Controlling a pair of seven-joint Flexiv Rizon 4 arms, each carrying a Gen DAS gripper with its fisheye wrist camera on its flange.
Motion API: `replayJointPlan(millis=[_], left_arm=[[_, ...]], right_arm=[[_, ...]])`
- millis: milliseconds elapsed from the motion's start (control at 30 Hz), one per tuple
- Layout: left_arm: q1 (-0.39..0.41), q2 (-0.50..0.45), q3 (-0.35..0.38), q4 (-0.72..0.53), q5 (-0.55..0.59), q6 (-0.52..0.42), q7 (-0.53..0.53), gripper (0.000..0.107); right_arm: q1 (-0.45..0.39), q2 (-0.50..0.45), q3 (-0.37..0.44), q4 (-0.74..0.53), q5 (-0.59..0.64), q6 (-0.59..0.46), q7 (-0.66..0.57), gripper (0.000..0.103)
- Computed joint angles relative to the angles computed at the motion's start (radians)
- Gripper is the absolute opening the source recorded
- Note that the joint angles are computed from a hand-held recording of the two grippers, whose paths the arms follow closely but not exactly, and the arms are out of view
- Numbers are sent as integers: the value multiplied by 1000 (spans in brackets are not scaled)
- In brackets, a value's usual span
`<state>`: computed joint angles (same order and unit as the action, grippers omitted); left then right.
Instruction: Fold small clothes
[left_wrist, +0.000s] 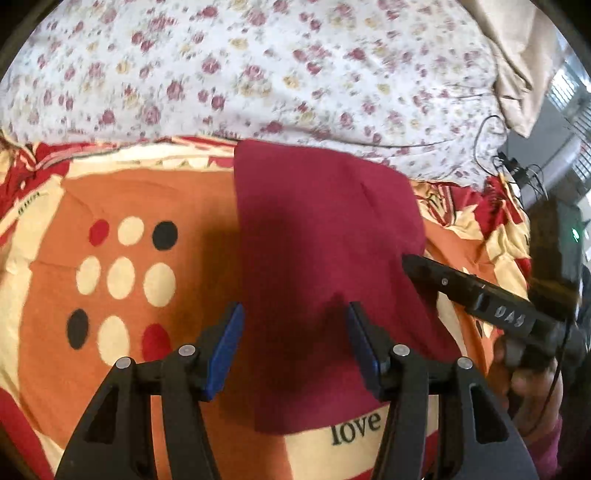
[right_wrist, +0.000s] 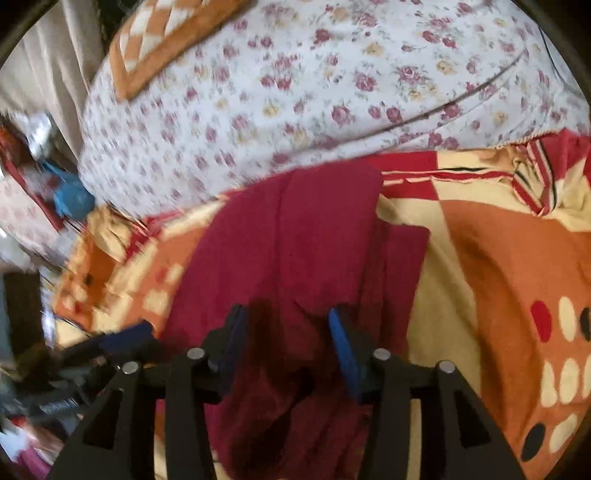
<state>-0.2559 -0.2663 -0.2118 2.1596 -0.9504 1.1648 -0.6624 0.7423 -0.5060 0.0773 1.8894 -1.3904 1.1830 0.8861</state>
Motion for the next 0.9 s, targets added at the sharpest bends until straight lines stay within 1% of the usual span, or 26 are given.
replayJointPlan(millis=[33, 67, 100, 133, 233, 267, 300, 333, 400, 467, 500, 533, 567, 633, 700, 800, 833, 867, 900], left_arm=[[-1, -1, -1, 3, -3, -1, -7, 47], [-4, -2, -1, 4, -5, 3, -15, 47], [-7, -5, -3, 2, -10, 11, -17, 47], [-8, -10, -8, 0, -20, 24, -11, 47], [-11, -41, -29, -25, -50, 54, 5, 48], [-10, -63, -31, -44, -37, 40, -6, 48], [-12, -81, -26, -61, -7, 28, -33, 53], [-14, -97, -21, -73, 22, 27, -63, 54], [4, -118, -41, -85, 14, 15, -78, 57], [20, -122, -57, -87, -6, 4, -71, 58], [21, -123, -62, -84, -12, 13, -62, 58], [19, -123, -66, -81, -16, 27, -51, 58], [17, -125, -69, -79, -17, 42, -45, 58], [18, -129, -70, -83, -12, 42, -51, 58], [21, -134, -69, -90, -1, 33, -65, 59], [23, -136, -68, -94, 18, 31, -77, 59], [25, -135, -69, -94, 21, 29, -79, 59], [28, -135, -72, -93, 20, 26, -78, 59], [30, -135, -72, -94, 23, 23, -78, 60]], right_arm=[[9, 8, 11, 6, 30, -43, -33, 18], [15, 21, 1, 20, -4, -39, -1, 15], [16, 39, -3, 37, -48, -38, 45, 15], [16, 58, 7, 55, -62, -60, 56, 14], [14, 76, 48, 82, -30, -121, 36, 14], [11, 66, 57, 83, -7, -128, 22, 14], [9, 53, 58, 83, 4, -122, 23, 14], [7, 43, 53, 84, -5, -109, 40, 14], [5, 47, 45, 92, -40, -98, 81, 14], [-2, 57, 49, 97, -51, -91, 95, 14], [-7, 60, 49, 99, -62, -83, 108, 15], [-10, 64, 46, 100, -84, -80, 141, 18], [-12, 68, 43, 102, -111, -85, 177, 29], [-18, 72, 49, 97, -126, -109, 209, 43], [-28, 59, 55, 75, -113, -109, 169, 44], [-28, 27, 55, 36, -36, -116, 58, 44], [-25, 22, 53, 31, -13, -116, 35, 39], [-20, 21, 49, 30, -1, -116, 24, 23], [-13, 30, 36, 38, -32, -110, 48, 19]])
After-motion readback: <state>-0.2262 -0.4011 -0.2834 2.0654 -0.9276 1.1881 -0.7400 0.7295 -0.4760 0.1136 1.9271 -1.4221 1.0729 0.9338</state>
